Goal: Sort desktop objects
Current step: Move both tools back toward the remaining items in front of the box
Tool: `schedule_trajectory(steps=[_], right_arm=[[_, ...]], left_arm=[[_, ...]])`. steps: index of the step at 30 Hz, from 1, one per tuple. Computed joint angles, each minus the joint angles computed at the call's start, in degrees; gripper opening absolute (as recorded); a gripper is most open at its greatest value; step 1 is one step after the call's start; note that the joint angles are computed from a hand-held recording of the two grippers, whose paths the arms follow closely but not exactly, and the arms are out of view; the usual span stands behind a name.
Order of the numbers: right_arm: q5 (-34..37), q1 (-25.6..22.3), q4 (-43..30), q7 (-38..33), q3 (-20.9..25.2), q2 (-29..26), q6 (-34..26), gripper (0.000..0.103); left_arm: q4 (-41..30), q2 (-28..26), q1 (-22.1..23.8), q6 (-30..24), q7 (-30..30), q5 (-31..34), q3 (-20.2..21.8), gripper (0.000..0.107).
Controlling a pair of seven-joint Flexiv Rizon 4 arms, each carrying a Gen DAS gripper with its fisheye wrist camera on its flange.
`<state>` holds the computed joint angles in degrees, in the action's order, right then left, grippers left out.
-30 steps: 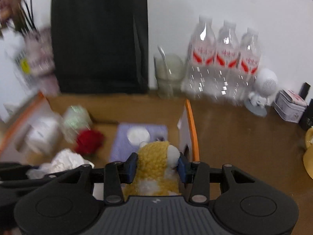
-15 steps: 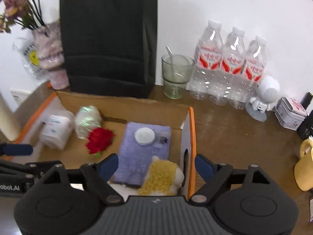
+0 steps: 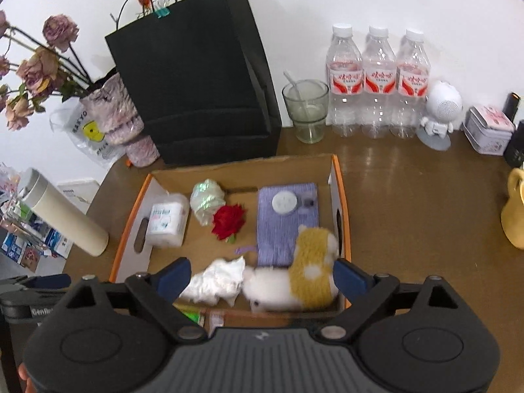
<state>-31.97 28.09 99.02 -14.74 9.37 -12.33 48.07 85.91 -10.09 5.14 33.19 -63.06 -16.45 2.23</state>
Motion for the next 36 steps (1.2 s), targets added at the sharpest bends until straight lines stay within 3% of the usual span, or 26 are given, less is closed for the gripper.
schedule_trajectory(steps=[4,7,9,11,12,15,19,21,22,24,30,36], right_arm=[[1.6,1.1,-1.6,-2.3,1.2,-0.1,-4.1,0.094],[-1.5,2.7,-1.2,-1.0,1.2,0.2,-5.4,0.094],[-9.3,3.8,1.9,4.5,0.1,1.4,-2.4,0.094],[-21.7,4.5,5.8,12.5,-1.1,2.9,0.4,0.094],[-26.5,4.6,6.7,14.7,-1.1,3.2,0.0,0.094],[-34.4,4.7,7.7,17.8,-0.2,3.3,-2.7,0.094],[-36.2,3.5,9.3,21.9,0.8,3.2,-0.4,0.094],[-38.1,3.4,11.0,24.8,1.0,3.3,0.7,0.094],[-40.5,3.6,12.3,27.2,1.1,3.4,0.7,0.094],[-48.1,3.7,15.6,33.1,1.1,3.5,0.8,0.094],[-56.6,4.7,23.7,46.9,3.8,3.9,1.6,0.094],[-57.0,7.7,28.3,57.9,6.5,4.3,-0.1,0.094]], left_arm=[[4.9,3.9,-0.6,6.7,3.1,-0.1,0.5,0.103],[9.7,6.8,-1.0,12.7,6.8,-3.8,0.6,0.103],[14.9,8.9,-1.8,19.8,12.3,-9.3,0.6,0.103],[19.5,10.4,-3.3,27.9,18.8,-14.1,0.4,0.103],[21.5,10.9,-4.2,31.9,22.9,-16.8,0.2,0.103],[24.7,12.2,-6.1,37.5,27.3,-20.8,0.2,0.103],[27.4,14.1,-7.6,37.6,29.0,-25.5,1.0,0.103],[30.7,15.6,-9.6,39.3,33.7,-32.0,1.7,0.103],[32.5,16.2,-10.7,39.8,36.5,-35.9,2.1,0.103],[36.1,17.5,-10.9,38.5,37.6,-36.4,3.0,0.103],[48.3,22.1,-16.7,44.9,54.7,-54.5,4.4,0.103],[56.2,27.2,-15.8,41.9,55.5,-54.6,6.1,0.103]])
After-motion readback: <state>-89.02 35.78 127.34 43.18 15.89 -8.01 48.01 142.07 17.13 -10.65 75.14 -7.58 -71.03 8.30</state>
